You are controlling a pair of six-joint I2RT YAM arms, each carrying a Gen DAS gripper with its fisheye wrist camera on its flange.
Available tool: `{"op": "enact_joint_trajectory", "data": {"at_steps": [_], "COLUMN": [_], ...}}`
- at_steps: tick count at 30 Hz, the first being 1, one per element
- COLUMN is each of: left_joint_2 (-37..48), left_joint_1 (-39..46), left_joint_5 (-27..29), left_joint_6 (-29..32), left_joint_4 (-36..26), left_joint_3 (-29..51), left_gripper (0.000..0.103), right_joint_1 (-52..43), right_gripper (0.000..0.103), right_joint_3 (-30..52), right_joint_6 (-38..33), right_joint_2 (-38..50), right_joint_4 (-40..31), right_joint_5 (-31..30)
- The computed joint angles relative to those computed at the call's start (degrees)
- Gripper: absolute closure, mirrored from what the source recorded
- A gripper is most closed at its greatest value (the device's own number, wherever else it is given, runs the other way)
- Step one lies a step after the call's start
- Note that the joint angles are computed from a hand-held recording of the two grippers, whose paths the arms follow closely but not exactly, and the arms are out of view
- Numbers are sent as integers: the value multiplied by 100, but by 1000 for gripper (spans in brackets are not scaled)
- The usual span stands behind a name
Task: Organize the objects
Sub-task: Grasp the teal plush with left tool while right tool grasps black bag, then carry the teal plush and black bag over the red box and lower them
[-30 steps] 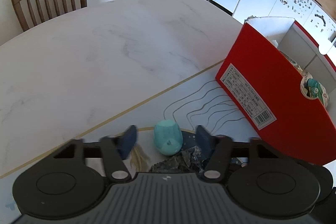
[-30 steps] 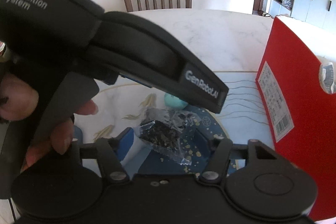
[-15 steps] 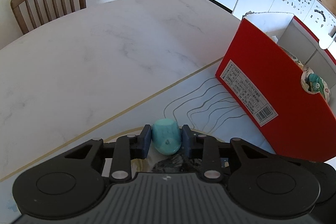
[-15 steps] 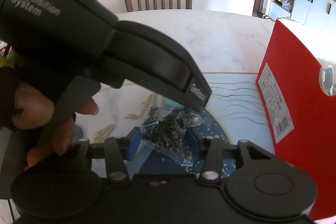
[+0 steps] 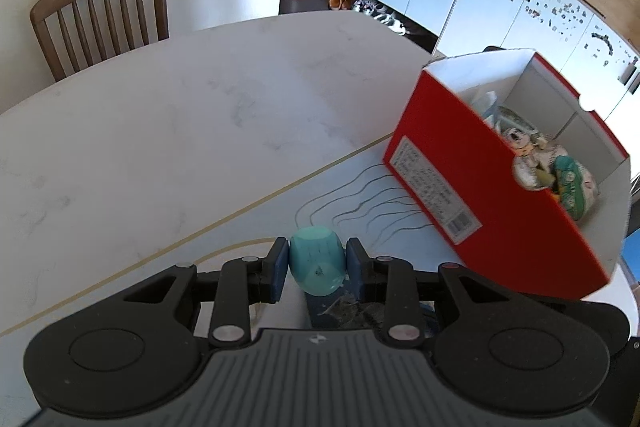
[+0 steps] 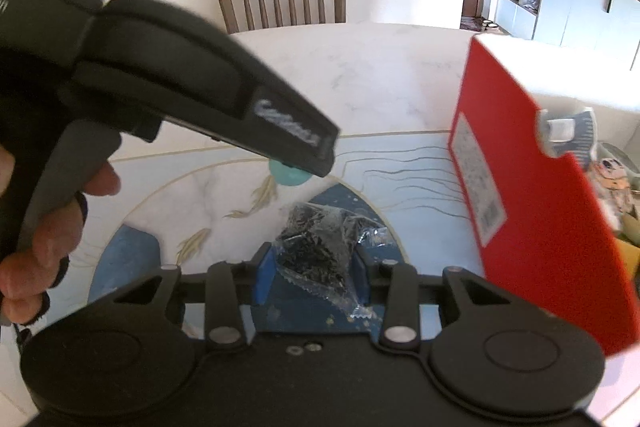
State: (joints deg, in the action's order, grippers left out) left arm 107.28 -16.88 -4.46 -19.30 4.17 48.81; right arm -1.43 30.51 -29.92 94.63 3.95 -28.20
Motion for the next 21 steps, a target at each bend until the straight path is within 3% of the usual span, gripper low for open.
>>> {"op": "enact_joint_trajectory", "data": {"at_steps": [4,7,11,21], "left_joint_2": [-342,-626,-1010,-1841], "left_joint_1": [-138,-271,-459,-1026], "left_joint_5": [-24,-73,-169,-627], "left_joint_6": [-110,-181,-288,-594], "left_joint_4": [-128,-239,-418,-986], "left_joint_3": [-142,-246,-368,-488], "left_gripper": [73,72,72,72], "right_joint_1": [-403,-246,-662,-1406], "right_gripper": [65,65,65,65], "right_joint_3": [6,184,239,1339], "right_joint_6": [-237,15,-340,-1083], "right_joint_2": [-475,-700,-1157,-973], "right_joint_4": [-646,-935,-1616,-2851], "right_joint_5": [-236,-232,-522,-1085]}}
